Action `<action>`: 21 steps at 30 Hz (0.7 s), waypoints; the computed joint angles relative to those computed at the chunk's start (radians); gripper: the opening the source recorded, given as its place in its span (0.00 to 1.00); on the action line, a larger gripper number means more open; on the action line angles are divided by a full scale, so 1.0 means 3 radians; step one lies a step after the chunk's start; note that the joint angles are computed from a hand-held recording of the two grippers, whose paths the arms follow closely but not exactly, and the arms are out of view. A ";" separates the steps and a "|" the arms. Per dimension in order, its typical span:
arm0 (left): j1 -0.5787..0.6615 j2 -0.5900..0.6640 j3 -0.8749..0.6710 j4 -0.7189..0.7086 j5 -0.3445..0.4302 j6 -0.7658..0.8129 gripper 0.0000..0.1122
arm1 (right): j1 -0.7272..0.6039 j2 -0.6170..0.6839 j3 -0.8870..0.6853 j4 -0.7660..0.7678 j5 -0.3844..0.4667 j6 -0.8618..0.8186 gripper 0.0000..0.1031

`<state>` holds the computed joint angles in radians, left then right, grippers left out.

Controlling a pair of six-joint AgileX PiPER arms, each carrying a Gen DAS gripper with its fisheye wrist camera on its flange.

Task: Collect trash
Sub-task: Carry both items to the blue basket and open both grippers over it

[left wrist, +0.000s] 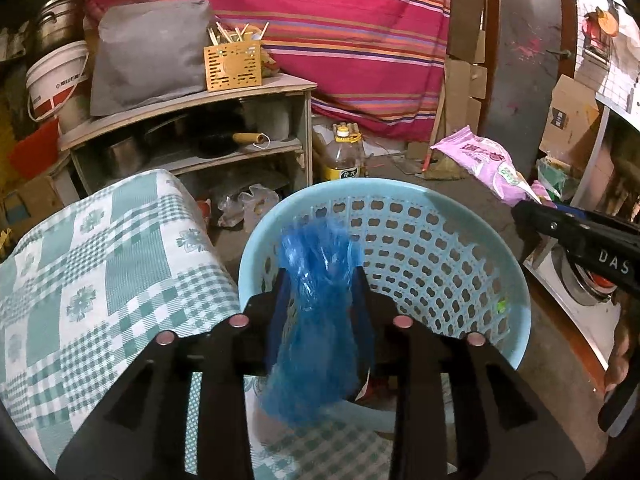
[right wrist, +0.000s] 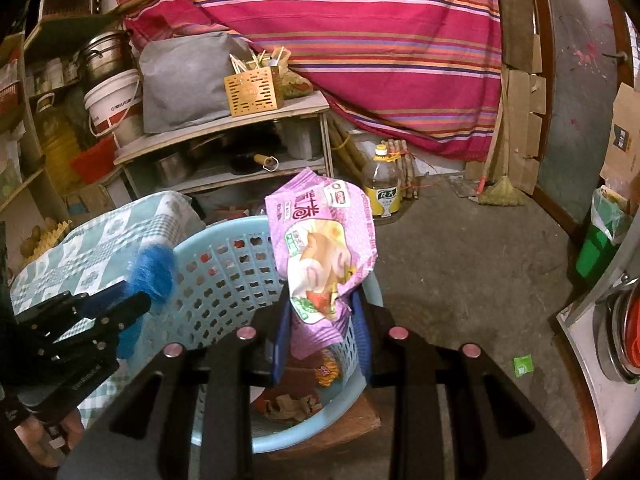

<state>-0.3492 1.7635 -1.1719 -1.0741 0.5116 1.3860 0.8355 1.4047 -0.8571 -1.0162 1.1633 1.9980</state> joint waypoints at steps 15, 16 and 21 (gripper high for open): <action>0.0286 -0.0123 0.0011 -0.0248 -0.0285 0.0079 0.72 | -0.0085 0.0205 -0.0191 0.0072 -0.0162 -0.0192 0.28; 0.0313 -0.0120 -0.0004 -0.0228 -0.0280 0.0047 0.74 | -0.0094 0.0230 -0.0216 0.0079 -0.0183 -0.0214 0.28; 0.0433 -0.0153 -0.0001 -0.0208 -0.0325 0.0004 0.81 | -0.0198 0.0355 -0.0313 0.0146 -0.0368 -0.0314 0.41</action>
<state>-0.2193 1.7175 -1.1721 -1.1363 0.4142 1.3871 0.7760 1.5113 -0.9510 -0.9723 1.0527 1.9037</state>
